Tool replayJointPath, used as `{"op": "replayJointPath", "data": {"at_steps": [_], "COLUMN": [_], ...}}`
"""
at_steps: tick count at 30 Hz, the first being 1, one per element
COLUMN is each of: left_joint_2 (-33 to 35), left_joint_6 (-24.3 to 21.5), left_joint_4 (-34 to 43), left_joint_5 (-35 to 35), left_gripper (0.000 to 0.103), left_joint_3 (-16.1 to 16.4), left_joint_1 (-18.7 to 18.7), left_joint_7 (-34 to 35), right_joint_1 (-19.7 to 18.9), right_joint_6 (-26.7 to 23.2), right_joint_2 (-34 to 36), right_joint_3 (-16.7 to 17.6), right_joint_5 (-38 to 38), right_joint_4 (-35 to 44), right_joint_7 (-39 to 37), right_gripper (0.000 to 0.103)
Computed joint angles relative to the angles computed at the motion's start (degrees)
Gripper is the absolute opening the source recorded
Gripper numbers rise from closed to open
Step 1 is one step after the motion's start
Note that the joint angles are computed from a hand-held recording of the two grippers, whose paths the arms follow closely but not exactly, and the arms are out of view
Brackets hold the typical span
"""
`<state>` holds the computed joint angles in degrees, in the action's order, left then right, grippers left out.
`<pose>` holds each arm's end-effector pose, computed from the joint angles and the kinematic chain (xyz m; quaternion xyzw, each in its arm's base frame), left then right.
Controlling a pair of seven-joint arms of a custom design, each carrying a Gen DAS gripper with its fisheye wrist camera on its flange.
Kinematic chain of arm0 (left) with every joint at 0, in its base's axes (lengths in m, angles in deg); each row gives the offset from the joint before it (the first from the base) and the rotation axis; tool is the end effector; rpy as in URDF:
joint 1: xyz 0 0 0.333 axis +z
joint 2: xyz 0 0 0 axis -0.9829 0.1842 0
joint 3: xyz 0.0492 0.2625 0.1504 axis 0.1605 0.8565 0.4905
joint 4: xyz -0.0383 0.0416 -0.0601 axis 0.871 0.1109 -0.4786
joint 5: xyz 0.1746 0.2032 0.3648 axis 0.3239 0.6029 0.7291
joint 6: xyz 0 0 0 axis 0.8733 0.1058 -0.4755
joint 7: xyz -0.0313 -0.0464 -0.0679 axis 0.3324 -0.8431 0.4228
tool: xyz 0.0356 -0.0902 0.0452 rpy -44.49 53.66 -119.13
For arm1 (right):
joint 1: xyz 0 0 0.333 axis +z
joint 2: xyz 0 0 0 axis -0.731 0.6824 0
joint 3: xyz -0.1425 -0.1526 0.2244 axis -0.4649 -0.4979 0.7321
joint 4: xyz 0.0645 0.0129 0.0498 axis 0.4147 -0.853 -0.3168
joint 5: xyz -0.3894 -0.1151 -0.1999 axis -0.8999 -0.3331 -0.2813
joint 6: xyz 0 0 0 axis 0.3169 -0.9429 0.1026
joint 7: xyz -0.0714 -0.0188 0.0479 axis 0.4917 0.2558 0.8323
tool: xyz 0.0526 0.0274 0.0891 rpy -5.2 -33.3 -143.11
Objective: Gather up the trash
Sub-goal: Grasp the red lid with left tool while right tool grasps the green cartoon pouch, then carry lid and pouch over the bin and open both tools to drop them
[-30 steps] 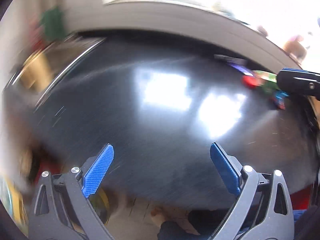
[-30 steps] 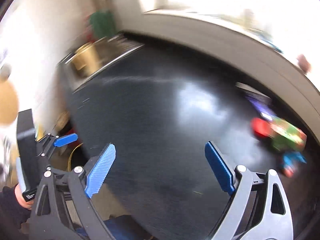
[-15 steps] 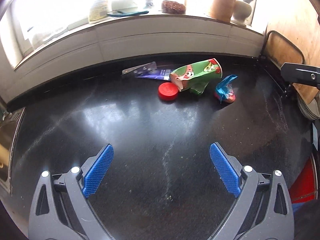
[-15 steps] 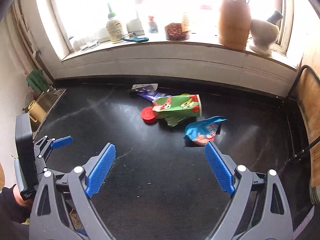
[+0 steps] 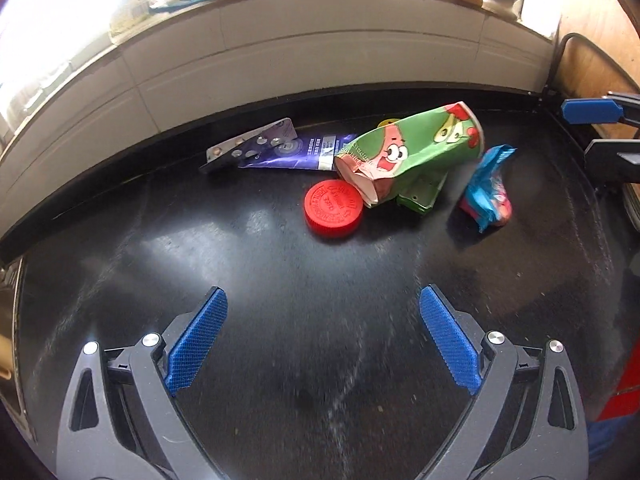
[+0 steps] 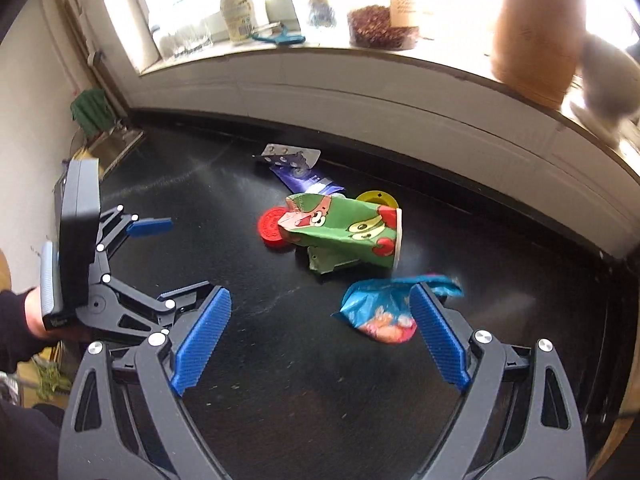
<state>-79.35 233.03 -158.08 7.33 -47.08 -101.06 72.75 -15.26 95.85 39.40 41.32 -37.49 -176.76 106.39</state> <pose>0.4406 -0.3211 0.4682 -0.4952 0.8243 -0.2150 0.1703 0.4532 0.4592 0.5572 -0.7720 0.5707 -0.1194 0.2533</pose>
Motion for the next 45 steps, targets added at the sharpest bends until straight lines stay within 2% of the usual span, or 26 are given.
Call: {"op": "replayJointPath", "data": {"at_steps": [4, 8, 13, 15, 18, 19, 20, 21, 23, 25, 26, 28, 32, 38, 45], "left_joint_2": [6.8, 12.8, 17.4, 18.6, 19.9, 20.2, 20.3, 20.8, 21.0, 21.0, 20.8, 20.2, 17.2, 9.5, -2.5], "left_joint_6": [0.7, 1.1, 1.7, 2.6, 3.9, 4.2, 4.8, 5.0, 5.2, 5.2, 4.6, 4.1, 4.0, 1.7, -3.1], "left_joint_4": [4.3, 8.5, 12.0, 12.9, 14.0, 14.2, 14.2, 14.8, 15.2, 15.5, 15.5, 15.1, 12.9, 8.3, 1.0], "left_joint_5": [0.5, 0.6, -0.5, -3.0, -5.6, -6.0, -6.6, -6.7, -7.5, -7.3, -7.2, -7.0, -6.0, -4.8, -3.5], "left_gripper": [0.094, 0.094, 0.094, 0.094, 0.089, 0.085, 0.080, 0.076, 0.060, 0.048, 0.048, 0.048, 0.048, 0.048, 0.048], "left_joint_3": [0.2, 0.0, -0.4, -0.6, -0.9, -1.0, -1.1, -1.2, -1.5, -1.6, -1.6, -1.5, -1.2, -0.6, -0.6], "left_joint_1": [0.9, 1.8, 2.9, 3.3, 3.9, 4.0, 4.2, 4.2, 4.4, 4.4, 4.4, 4.4, 4.4, 4.1, 2.1], "left_joint_7": [1.7, 5.0, 10.0, 12.9, 16.3, 16.9, 17.9, 18.3, 19.9, 20.1, 19.7, 18.5, 13.7, 4.4, -5.8], "right_joint_1": [-0.6, -0.7, -0.8, -1.2, -1.1, -0.9, -0.9, -1.0, -0.1, 0.4, 0.4, 0.2, 0.8, 1.5, 3.0], "right_joint_6": [-0.7, -5.0, -10.2, -12.6, -14.8, -15.4, -16.3, -16.9, -16.1, -14.1, -13.4, -11.8, -8.3, -1.1, 1.3], "right_joint_2": [6.0, 13.7, 20.9, 23.4, 25.9, 26.1, 26.7, 26.9, 26.1, 24.6, 23.9, 22.3, 18.7, 11.1, 4.2], "right_joint_3": [-1.6, -3.2, -4.6, -4.6, -4.8, -5.0, -4.9, -4.8, -5.3, -5.6, -5.7, -5.5, -5.8, -5.1, -1.9], "right_joint_5": [2.8, 4.2, 7.8, 10.7, 13.2, 13.7, 14.6, 15.6, 15.2, 14.7, 15.0, 16.2, 14.7, 11.4, 1.9], "right_joint_4": [5.0, 12.8, 21.1, 24.3, 27.5, 28.0, 28.7, 28.9, 27.7, 25.4, 24.6, 22.5, 18.2, 10.2, 4.8], "right_joint_7": [-9.1, -19.4, -30.9, -35.6, -40.2, -40.9, -42.0, -42.8, -42.9, -42.3, -41.6, -40.4, -35.0, -22.6, -4.2], "right_gripper": [0.088, 0.088, 0.088, 0.088, 0.087, 0.082, 0.072, 0.070, 0.063, 0.057, 0.056, 0.037, 0.029, 0.029, 0.029]}}
